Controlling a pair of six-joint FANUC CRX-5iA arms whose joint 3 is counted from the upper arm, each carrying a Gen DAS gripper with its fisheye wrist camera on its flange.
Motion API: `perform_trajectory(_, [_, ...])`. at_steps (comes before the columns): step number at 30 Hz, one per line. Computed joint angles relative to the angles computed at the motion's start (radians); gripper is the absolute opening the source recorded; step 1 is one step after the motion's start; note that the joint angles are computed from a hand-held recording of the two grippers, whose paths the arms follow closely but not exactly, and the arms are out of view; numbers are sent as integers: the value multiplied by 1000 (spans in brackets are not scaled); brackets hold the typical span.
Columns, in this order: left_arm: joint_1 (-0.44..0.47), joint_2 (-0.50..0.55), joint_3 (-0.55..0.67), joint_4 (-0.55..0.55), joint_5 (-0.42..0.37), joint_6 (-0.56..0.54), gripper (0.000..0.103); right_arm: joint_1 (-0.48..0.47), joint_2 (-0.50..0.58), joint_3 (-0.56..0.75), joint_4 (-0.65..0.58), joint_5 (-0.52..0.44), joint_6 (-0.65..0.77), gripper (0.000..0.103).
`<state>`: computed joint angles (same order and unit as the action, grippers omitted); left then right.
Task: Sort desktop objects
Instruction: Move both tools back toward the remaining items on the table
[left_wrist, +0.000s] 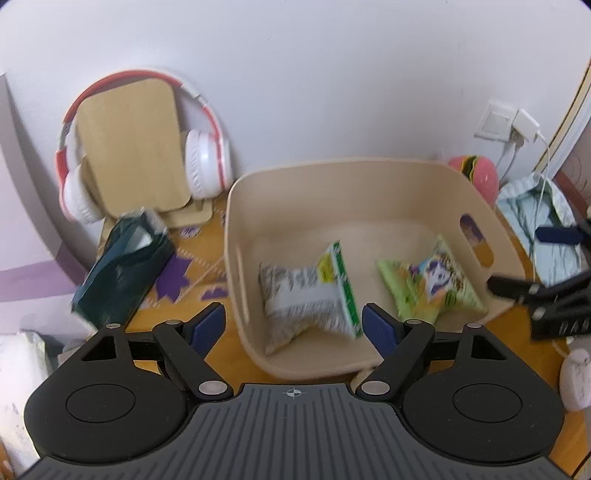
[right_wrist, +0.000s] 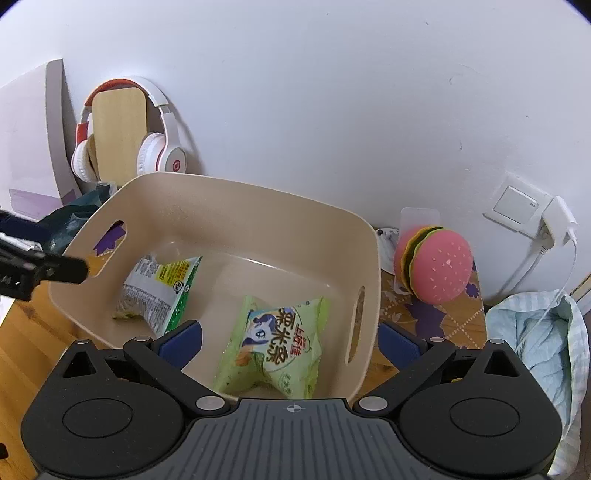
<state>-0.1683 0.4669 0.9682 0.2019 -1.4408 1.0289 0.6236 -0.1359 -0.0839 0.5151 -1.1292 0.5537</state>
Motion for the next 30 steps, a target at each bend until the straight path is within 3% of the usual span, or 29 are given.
perform_trajectory(10, [43,-149,-250,-37,36,-80,82,56,-90,-115,13,-40,-101,103])
perform_trajectory(20, [48,-204,-365,-67,47,-106,82,129,-177,-238,-4,-89,-201,103])
perform_trajectory(30, [43,-249,-459,-100,105,-99,82,197,-189,-301,-35,-109,-189,101])
